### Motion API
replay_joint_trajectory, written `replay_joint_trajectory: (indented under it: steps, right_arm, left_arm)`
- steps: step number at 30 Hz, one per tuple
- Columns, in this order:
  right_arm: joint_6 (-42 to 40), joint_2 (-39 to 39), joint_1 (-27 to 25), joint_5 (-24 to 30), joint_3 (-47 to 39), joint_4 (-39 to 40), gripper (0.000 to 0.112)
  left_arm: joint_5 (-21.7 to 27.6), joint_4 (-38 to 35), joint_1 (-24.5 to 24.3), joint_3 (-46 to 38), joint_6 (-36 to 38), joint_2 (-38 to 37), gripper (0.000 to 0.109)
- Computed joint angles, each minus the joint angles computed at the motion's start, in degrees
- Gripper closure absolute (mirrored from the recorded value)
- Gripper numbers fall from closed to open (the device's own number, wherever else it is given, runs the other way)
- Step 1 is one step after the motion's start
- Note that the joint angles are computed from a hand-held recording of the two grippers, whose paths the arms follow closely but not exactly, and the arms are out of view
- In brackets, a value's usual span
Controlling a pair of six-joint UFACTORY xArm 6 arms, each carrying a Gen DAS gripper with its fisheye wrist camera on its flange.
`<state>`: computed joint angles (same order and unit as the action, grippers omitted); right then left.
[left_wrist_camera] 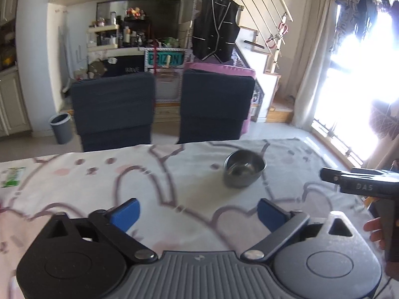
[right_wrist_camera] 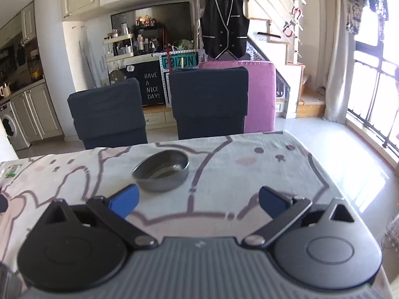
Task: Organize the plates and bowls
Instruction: 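Move both grippers toward the steel oval bowl, then close the left gripper on one bowl rim while the right gripper grasps the opposite rim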
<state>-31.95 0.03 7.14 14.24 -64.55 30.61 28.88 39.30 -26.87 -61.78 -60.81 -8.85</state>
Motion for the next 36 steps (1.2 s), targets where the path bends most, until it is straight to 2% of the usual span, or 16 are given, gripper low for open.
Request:
replay_joint_trajectory:
  steps: [2, 4, 6, 9, 11, 13, 15, 18, 27, 32, 34, 36]
  right_arm:
    - [-4.47, 4.88, -0.75, 0.99, -5.60, 3.59, 0.010]
    - [-4.67, 9.93, -1.45, 4.35, -12.09, 2.28, 0.010]
    - [-5.83, 15.94, -1.91, 8.29, -19.93, 1.58, 0.020]
    - [-3.14, 23.48, -2.07, 11.92, -29.76, -1.33, 0.035]
    - [0.10, 28.62, -2.18, 15.03, -36.56, -4.26, 0.040]
    - [1.03, 33.12, -2.08, 19.21, -42.75, -5.60, 0.044]
    - [1.17, 37.04, -1.95, 22.45, -47.88, -5.88, 0.046]
    - [2.25, 39.50, -1.22, 24.11, -50.58, -6.85, 0.046]
    - [6.56, 46.18, 0.66, 26.37, -58.82, -17.68, 0.053]
    - [5.10, 47.14, 0.31, 27.10, -60.65, -17.77, 0.056]
    - [3.69, 47.96, 0.17, 28.51, -62.22, -16.17, 0.064]
    - [1.62, 48.33, -0.01, 29.86, -63.14, -13.74, 0.084]
  left_arm:
    - [-2.62, -3.71, 1.28, -3.43, 0.74, 4.95, 0.020]
    - [-5.40, -8.77, 2.52, -6.58, 2.00, 9.78, 0.027]
    - [-7.15, -15.20, 3.41, -9.57, 4.57, 14.17, 0.034]
    - [-9.03, -26.18, 4.65, -13.82, 8.81, 20.25, 0.039]
    - [-9.35, -32.63, 5.24, -16.72, 12.17, 23.82, 0.041]
    - [-9.25, -35.10, 5.61, -19.84, 13.50, 27.22, 0.042]
    - [-8.77, -35.94, 5.78, -22.58, 13.79, 29.96, 0.042]
    - [-7.03, -36.07, 5.88, -26.99, 13.88, 33.88, 0.042]
    - [3.13, -26.42, 5.43, -40.55, 7.66, 43.50, 0.047]
    - [7.90, -22.28, 4.62, -44.40, 6.44, 45.83, 0.049]
    - [7.95, -22.73, 4.43, -44.63, 8.18, 45.80, 0.056]
    - [6.77, -25.74, 4.41, -44.38, 10.81, 45.66, 0.078]
